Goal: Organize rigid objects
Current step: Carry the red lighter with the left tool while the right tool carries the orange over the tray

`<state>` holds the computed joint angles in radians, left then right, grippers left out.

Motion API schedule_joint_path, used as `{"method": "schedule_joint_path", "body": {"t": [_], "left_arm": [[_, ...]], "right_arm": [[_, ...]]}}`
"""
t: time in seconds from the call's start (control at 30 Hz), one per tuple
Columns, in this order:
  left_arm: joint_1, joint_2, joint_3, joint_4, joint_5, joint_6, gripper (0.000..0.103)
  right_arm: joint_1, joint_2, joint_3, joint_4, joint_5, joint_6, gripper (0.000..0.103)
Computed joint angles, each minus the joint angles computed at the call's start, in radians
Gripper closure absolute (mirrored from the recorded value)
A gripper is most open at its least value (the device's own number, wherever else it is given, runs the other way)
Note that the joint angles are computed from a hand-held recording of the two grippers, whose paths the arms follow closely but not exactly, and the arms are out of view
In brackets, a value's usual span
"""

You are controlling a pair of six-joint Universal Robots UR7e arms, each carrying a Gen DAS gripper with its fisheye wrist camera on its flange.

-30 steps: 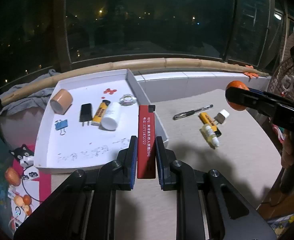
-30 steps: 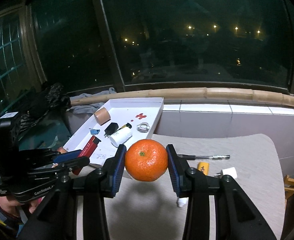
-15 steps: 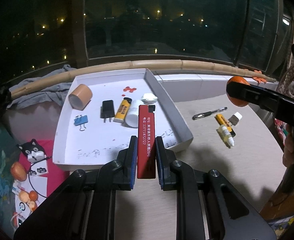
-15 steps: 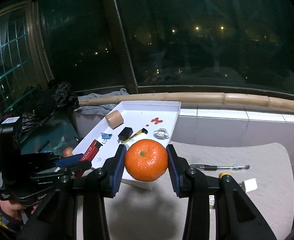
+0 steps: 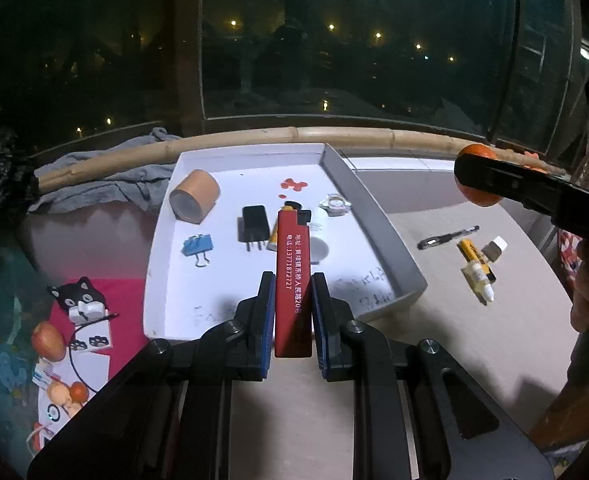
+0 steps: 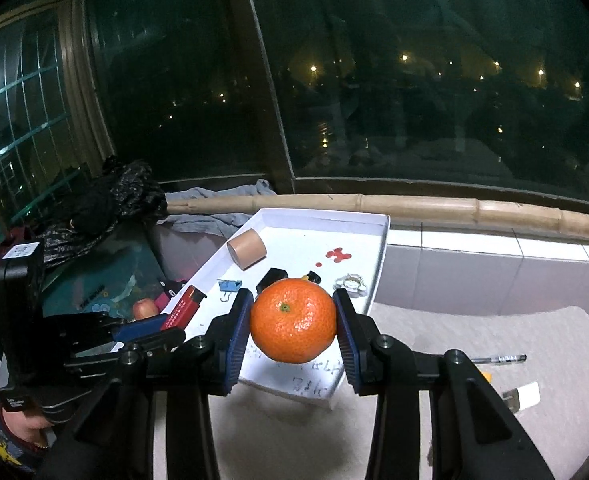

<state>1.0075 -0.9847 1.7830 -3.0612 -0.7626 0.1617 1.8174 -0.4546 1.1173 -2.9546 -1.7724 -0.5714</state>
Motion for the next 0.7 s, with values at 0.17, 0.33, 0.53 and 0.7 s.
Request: {"method": "schedule_joint_path", "body": {"t": [0.17,0.33,0.53,0.7], "left_arm": [[0.015,0.009,-0.031,0.007,0.0,0.011,0.087],[0.028,0.025,-0.07,0.014,-0.001,0.022,0.087],[0.04,0.045,-0.118,0.028,-0.006,0.032,0.087],[0.049,0.072,-0.166,0.036,0.001,0.047,0.087]], "right_arm": [[0.008,0.023,-0.041,0.02,-0.007,-0.006,0.063],[0.014,0.049,-0.098,0.049,-0.009,-0.009,0.063],[0.021,0.083,-0.165,0.076,-0.006,-0.014,0.063],[0.027,0.121,-0.235,0.119,-0.012,-0.014,0.063]]}}
